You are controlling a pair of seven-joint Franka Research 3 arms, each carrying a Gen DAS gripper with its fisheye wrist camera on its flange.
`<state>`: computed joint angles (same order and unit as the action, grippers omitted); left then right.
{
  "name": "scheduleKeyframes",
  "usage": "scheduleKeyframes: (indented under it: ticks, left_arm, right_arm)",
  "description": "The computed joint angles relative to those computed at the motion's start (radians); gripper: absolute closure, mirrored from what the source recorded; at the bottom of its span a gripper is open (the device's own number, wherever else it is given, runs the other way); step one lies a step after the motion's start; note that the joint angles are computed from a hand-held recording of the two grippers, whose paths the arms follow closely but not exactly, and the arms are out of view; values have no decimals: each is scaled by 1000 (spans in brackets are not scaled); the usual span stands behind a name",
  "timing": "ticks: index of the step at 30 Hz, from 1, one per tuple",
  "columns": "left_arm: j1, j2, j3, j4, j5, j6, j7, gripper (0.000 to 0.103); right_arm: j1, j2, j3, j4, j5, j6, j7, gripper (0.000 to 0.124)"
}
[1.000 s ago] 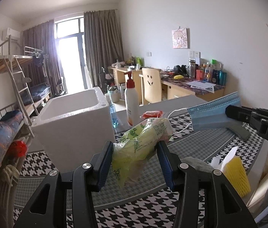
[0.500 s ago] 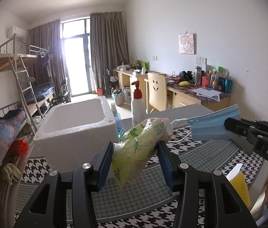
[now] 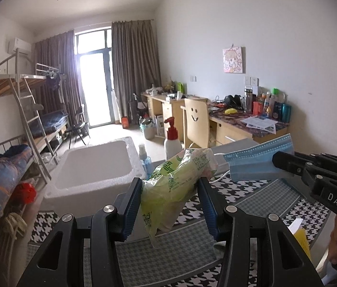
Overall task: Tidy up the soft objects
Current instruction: 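Carry the tissue pack and the face mask with both tools over the white foam box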
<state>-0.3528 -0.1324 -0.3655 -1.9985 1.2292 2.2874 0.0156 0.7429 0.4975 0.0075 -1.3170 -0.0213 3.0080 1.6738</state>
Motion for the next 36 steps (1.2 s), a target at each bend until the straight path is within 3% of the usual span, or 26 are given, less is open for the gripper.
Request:
scheduleKeyframes:
  ticks: [13,24,36]
  left_arm:
    - [14,21,27,37,-54,35,27,53]
    - [29,23,30,65,-36,-5,36,53]
    - [43,37,41,107,-23,-49,62,53]
  right_arm:
    - [18,73,-35,145,-36,-63,39,111]
    - [0,149,-9,300,-35,-145,16,111]
    - [7,320,2,620,-24,-280,-41,111]
